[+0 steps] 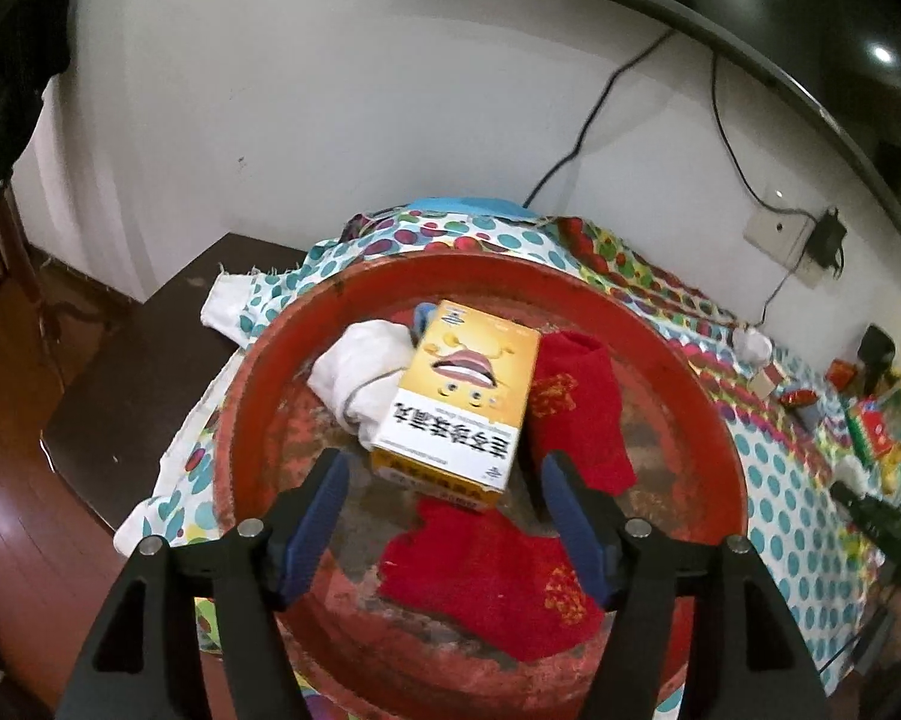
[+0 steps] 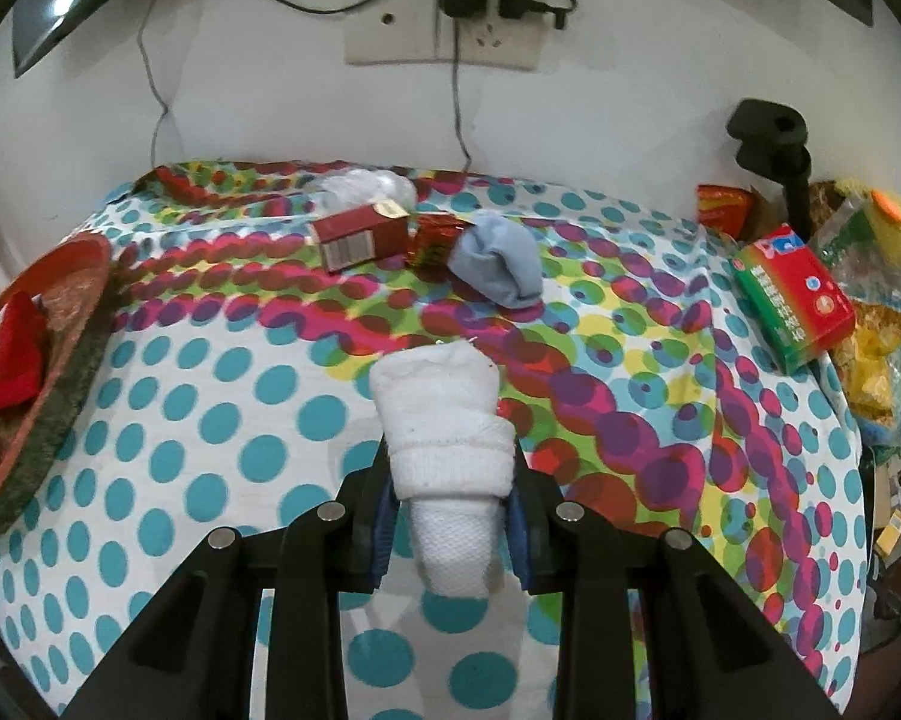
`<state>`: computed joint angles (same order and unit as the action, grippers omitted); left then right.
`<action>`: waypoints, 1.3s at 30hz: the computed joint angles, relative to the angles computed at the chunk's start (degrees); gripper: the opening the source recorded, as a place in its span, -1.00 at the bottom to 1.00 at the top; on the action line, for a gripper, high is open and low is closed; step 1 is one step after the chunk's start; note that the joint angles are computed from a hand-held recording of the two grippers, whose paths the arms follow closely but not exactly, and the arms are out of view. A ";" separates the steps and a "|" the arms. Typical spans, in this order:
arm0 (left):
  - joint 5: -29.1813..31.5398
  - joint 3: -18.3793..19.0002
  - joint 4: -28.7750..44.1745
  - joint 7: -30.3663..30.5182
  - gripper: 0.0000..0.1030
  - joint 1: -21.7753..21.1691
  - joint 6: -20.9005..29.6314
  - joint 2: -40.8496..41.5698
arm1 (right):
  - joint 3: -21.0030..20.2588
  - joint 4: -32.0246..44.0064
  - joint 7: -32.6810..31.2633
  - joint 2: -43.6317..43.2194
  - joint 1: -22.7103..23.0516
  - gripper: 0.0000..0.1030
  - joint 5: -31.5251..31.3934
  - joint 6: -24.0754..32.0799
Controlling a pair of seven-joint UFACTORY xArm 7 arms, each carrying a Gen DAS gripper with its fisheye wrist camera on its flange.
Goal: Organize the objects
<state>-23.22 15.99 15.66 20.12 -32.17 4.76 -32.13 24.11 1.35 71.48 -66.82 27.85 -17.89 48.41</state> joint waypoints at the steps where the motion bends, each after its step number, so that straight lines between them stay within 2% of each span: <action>1: -0.29 0.72 0.17 0.13 0.35 -0.40 0.34 -0.07 | 0.55 0.45 0.32 0.59 0.09 -0.44 -0.02 -0.12; 6: -0.88 0.54 0.35 -0.39 0.35 -0.04 0.59 0.43 | 1.63 2.07 1.33 2.97 0.19 -0.44 -0.42 -2.25; 11: 1.74 -4.82 -0.02 -2.65 0.35 3.70 0.56 1.35 | 2.95 4.64 1.92 7.84 -1.25 -0.44 -1.47 -6.43; 15: 1.88 -3.83 -0.05 -2.33 0.35 2.02 0.67 1.27 | 3.92 6.36 2.34 11.03 -1.47 -0.44 -1.88 -8.92; 20: 3.62 -5.78 -0.43 -3.61 0.35 3.49 -0.17 1.51 | 5.35 9.28 2.99 15.56 -2.18 -0.44 -2.61 -12.59; 23: 4.15 -5.46 -0.48 -3.98 0.35 3.34 -0.21 1.48 | 6.48 12.14 3.15 19.47 -3.52 -0.44 -3.68 -15.94; 31: 5.76 -6.07 -0.51 -5.44 0.35 4.28 -0.14 1.67 | 12.72 23.94 4.28 35.62 -12.57 -0.44 -11.89 -26.27; 34: 5.94 -6.02 -0.53 -5.72 0.35 4.28 -0.42 1.81 | 14.88 28.06 6.14 41.47 -15.38 -0.44 -16.03 -27.96; 35: 5.94 -5.76 -0.52 -5.65 0.35 4.06 -0.48 1.88 | 16.39 29.86 8.57 43.18 -16.47 -0.44 -17.08 -26.13; 39: 6.49 -6.22 -0.42 -6.00 0.35 4.52 -0.22 2.20 | 17.00 34.22 12.27 49.96 -17.35 -0.44 -23.51 -26.38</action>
<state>-16.74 9.77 15.24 14.12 -27.66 4.54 -29.93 41.11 35.57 83.76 -16.86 10.50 -41.40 22.03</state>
